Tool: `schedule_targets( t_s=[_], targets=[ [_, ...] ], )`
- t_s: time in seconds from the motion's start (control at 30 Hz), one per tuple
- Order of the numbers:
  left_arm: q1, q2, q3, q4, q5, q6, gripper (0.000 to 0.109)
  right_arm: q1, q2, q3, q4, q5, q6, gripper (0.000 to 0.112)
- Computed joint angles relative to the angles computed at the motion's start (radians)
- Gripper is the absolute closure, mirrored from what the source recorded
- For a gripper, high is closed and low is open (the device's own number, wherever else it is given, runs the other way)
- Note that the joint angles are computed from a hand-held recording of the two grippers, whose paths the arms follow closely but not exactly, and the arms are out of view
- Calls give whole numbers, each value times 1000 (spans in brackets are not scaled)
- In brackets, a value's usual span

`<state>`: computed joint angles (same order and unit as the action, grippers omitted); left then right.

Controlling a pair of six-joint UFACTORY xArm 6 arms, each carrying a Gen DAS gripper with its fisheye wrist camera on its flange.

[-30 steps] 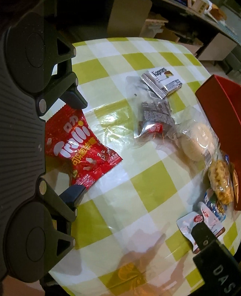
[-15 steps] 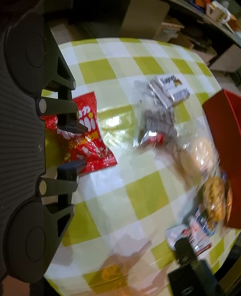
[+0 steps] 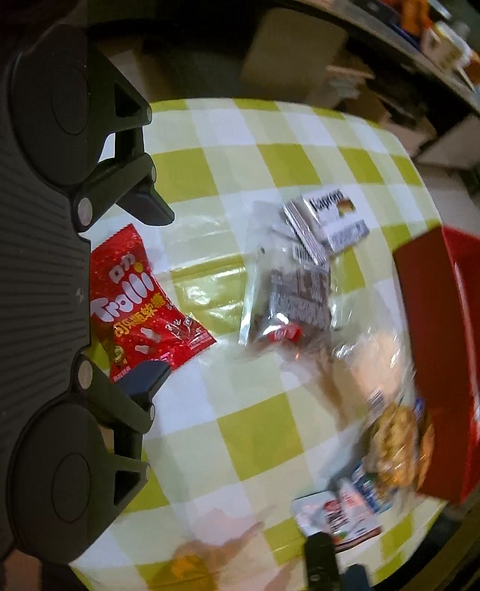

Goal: Organize snacks

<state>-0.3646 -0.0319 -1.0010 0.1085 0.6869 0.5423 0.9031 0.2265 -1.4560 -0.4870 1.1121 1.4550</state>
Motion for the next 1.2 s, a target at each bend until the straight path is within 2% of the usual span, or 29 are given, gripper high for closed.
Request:
schedule_targets(
  t_s=[0.07, 0.17, 0.37, 0.47, 0.53, 0.63, 0.73, 0.83, 1.0, 1.07, 1.2],
  targets=[
    [3, 10, -11, -6, 28, 26, 31, -2, -5, 8, 4, -1, 1, 48],
    [21, 7, -21, -59, 85, 81, 30, -8, -5, 13, 12, 1, -1, 48],
    [45, -27, 8, -77, 144, 138, 27, -10, 6, 3, 18, -11, -25, 48],
    [48, -54, 31, -56, 140, 132, 25, -9, 8, 1, 19, -12, -30, 48],
    [58, -61, 29, -59, 155, 75, 25, -9, 6, 4, 19, -16, -31, 48],
    [93, -60, -4, -137, 234, 21, 25, -9, -4, 14, 15, -22, -29, 48],
    [123, -66, -10, -196, 277, -67, 26, -8, -11, 20, 6, -26, -24, 48],
    [116, -44, -35, -222, 303, -139, 27, -4, -15, 20, -1, -26, -24, 48],
    [70, 23, -95, -217, 280, -295, 26, -1, -31, 33, -18, -36, -11, 48],
    [51, 54, -121, -206, 275, -349, 23, -1, -37, 40, -22, -37, -6, 48],
    [-1, 88, -127, -100, 192, -456, 25, -3, -48, 54, -23, -37, -2, 48]
  ],
)
